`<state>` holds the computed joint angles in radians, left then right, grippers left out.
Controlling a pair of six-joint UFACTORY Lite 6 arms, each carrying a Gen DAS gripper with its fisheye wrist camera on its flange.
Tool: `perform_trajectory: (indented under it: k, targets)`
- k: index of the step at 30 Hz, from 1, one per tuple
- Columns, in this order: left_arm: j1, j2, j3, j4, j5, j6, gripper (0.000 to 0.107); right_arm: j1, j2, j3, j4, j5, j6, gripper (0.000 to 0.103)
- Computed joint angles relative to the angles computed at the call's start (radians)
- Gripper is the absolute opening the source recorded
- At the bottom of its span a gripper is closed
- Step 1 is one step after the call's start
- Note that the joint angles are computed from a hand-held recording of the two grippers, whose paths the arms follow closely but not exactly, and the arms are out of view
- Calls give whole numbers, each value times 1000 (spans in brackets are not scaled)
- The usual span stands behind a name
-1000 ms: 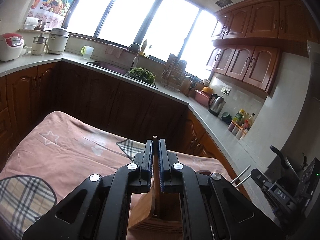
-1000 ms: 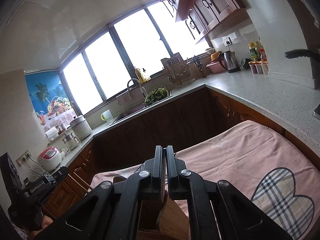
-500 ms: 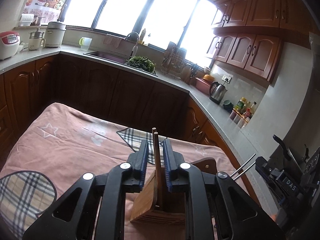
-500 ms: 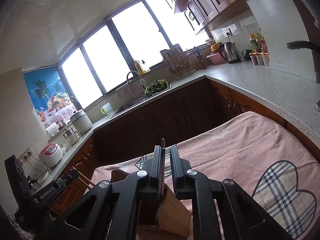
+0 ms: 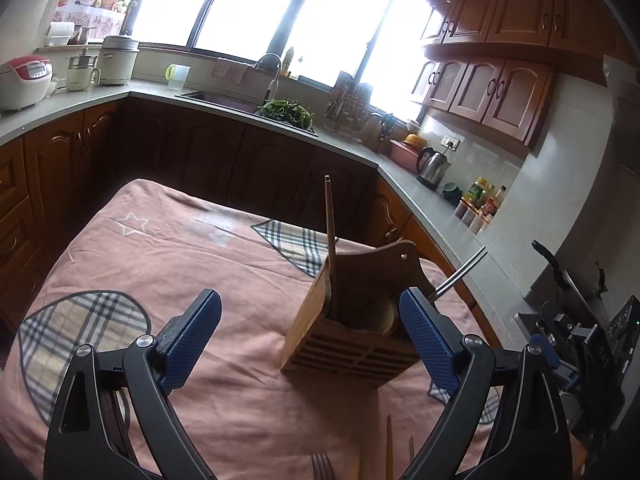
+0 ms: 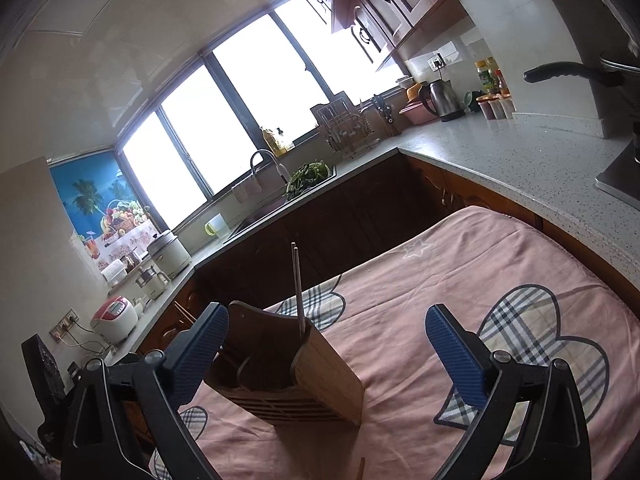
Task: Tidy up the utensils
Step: 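Move both open grippers back toward the remaining utensils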
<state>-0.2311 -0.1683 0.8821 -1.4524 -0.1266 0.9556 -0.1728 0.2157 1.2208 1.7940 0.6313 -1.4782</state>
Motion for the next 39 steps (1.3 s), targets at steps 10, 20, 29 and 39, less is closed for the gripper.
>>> perform_trajectory:
  k: [10,20,29,39]
  targets:
    - [-180,-243,-250,-408,-109,333,93,-135,-266,-336,-125,84,-18,100]
    - [-374,-378,-408,-464,-225,287,93,-308,-444,-577,-255,171,-40,100]
    - [-512,-400,-512,-405,-297,137,93,-405,-532,-736,-320,220,-101,100]
    - [-545,-312,-506,-346,-293,65,93,-383,-526,-793,-321,172,-170,100]
